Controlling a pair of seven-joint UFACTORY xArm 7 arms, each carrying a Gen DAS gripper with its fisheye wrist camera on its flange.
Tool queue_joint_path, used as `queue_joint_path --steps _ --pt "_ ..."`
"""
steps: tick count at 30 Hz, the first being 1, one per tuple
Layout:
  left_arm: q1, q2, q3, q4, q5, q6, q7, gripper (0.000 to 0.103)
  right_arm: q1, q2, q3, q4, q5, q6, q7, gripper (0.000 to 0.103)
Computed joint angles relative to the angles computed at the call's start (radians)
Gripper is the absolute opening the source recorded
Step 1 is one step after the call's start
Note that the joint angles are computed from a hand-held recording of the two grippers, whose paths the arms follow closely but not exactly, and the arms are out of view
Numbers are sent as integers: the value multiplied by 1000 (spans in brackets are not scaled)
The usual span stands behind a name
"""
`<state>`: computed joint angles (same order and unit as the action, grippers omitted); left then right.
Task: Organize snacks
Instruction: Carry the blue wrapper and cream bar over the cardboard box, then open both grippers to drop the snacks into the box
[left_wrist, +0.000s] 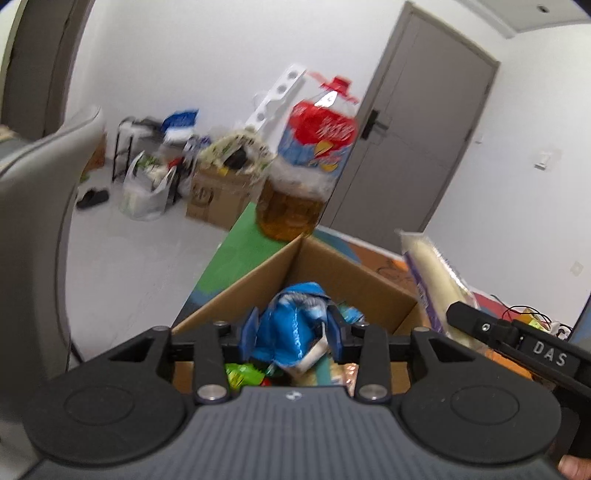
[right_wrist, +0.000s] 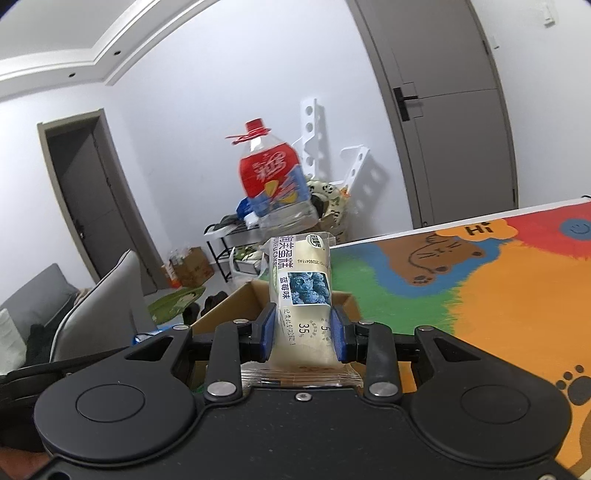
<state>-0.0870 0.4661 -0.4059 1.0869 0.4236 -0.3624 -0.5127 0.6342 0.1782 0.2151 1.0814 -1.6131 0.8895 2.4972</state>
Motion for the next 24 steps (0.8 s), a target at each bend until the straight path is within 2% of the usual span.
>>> queue_joint_path --steps 2,3,4,6,9,13,20,22,24 --pt "97 2 -87 -3 61 36 -42 44 2 6 2 17 14 -5 -23 32" --pt "128 1 -109 -15 77 17 -50 50 5 8 4 25 19 -7 -34 32" --pt "120 -10 -91 -31 73 -12 -49 54 10 10 4 31 19 -6 -43 32" --pt "79 -36 -37 -50 54 -28 -51 55 18 22 4 50 28 -2 -71 32" --pt "145 -32 -81 -45 137 -16 -113 55 24 43 -3 80 43 -20 -101 32" --pt "120 -62 -39 -59 151 -20 -125 59 42 67 -12 121 53 -33 -145 32" --pt "192 -84 -77 -76 261 -4 -201 63 64 90 -27 165 79 -68 -194 32" --pt "209 -91 -83 -84 287 -10 -221 70 63 91 -33 170 79 -99 -188 33" --pt "220 -107 -77 -99 314 -23 -245 74 41 90 -44 166 50 -197 -148 36"
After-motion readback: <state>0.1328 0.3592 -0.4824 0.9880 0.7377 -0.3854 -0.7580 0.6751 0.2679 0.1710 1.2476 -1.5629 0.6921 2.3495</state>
